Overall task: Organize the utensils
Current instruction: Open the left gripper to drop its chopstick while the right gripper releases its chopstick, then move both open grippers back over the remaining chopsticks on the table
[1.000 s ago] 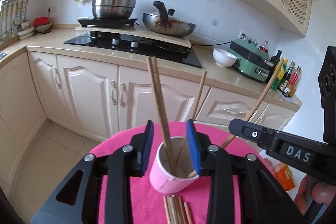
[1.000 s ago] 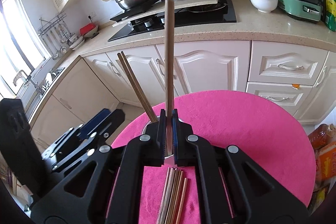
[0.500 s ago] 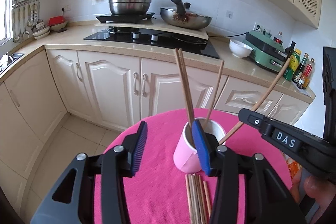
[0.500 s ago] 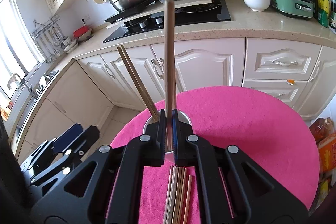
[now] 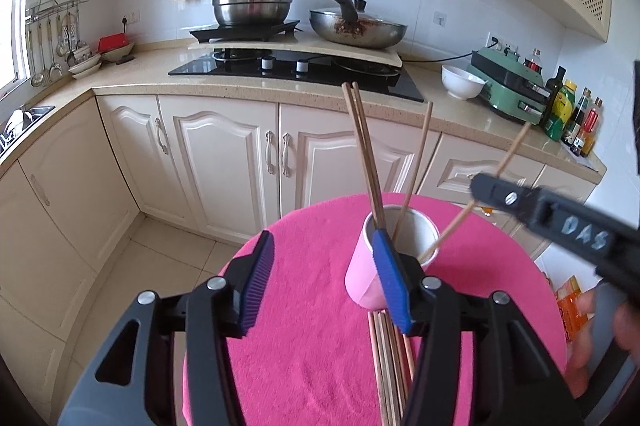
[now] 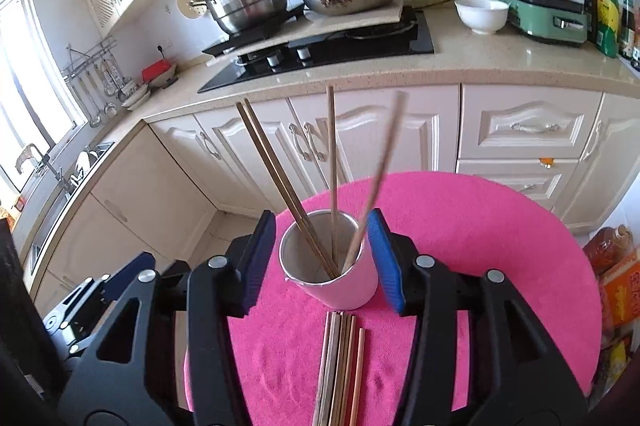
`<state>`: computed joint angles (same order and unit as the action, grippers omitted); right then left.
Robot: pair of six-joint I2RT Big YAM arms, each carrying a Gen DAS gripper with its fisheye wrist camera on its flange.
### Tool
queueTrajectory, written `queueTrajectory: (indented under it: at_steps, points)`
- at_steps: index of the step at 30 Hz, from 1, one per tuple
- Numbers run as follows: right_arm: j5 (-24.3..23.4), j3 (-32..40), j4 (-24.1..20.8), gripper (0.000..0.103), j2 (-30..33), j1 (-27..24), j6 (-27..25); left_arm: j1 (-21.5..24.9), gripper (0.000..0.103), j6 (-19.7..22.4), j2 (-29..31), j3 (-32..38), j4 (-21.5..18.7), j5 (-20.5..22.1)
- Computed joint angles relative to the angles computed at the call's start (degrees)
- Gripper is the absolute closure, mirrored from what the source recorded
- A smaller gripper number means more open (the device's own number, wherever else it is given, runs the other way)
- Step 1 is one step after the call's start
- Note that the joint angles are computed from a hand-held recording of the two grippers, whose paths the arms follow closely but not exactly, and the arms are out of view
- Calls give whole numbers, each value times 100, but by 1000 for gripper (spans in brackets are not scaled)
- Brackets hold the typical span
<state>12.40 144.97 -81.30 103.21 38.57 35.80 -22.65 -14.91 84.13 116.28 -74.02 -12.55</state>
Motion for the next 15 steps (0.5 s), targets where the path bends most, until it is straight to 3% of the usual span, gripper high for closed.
queueTrajectory:
  at_steps: [7,15]
  points:
    - [225,-560,70,55,-483,-12,-108,-59,51,-20,-122,-257,-143,-60]
    - [134,-1788,162,55,-1147,-38,184,-203,51,54,-171,-416,-201,-173]
